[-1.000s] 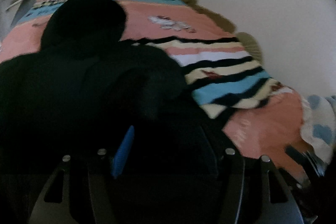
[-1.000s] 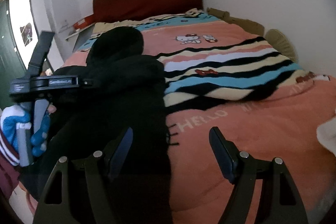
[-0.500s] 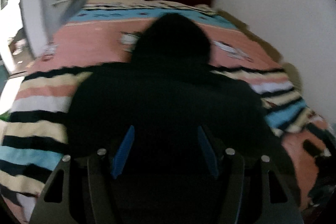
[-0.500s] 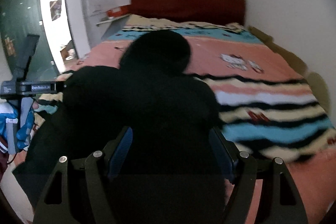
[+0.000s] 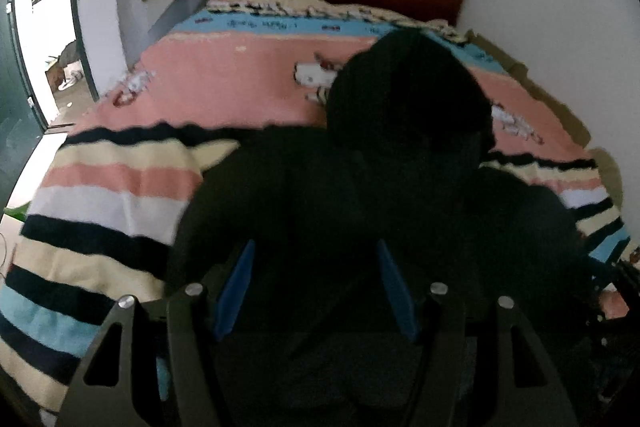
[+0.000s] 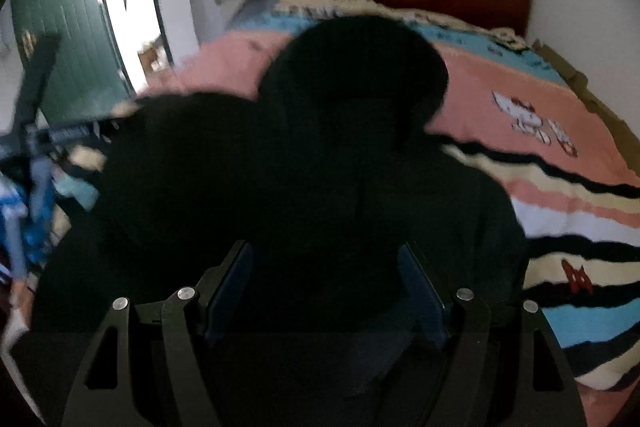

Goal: Fold large clothes

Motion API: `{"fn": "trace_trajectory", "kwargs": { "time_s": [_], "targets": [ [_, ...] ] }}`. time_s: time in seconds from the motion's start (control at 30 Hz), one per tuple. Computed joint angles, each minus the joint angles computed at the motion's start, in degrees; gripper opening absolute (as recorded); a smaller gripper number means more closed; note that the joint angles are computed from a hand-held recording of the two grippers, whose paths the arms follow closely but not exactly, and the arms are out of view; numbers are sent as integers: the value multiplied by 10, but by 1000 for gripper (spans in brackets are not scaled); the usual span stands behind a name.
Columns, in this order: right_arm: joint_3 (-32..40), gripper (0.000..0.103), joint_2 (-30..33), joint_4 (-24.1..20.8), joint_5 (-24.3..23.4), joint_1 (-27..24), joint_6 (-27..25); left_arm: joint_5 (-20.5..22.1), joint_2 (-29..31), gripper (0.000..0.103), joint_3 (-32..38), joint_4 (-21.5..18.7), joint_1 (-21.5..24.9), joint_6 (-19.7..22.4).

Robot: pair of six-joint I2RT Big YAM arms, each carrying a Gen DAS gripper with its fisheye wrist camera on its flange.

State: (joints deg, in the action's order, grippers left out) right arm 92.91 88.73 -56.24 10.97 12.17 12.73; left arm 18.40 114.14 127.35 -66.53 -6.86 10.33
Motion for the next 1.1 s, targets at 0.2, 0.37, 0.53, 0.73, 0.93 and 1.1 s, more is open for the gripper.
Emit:
{"fn": "trace_trajectory", "kwargs": {
  "time_s": [0.2, 0.37, 0.53, 0.73, 0.93, 1.1],
  "targets": [
    [-75, 80, -14, 42, -19, -32, 17, 13, -22, 75, -96, 67, 0, -1],
    [-84, 85, -4, 47, -54, -47, 47, -20, -37, 76, -124, 84, -10, 8],
    [-80, 83, -12, 31, -47, -44, 48, -41, -29, 75, -98, 45, -12, 18],
    [-59, 77, -41, 17, -16, -33, 22, -53, -79, 75, -136, 85, -15, 13],
    [-10, 77, -20, 31, -5, -13, -17, -34, -108, 75, -167, 107, -35, 18],
    [10, 77, 23, 20, -7, -13, -32, -45, -111, 75, -201, 111, -44, 19]
  ]
}}
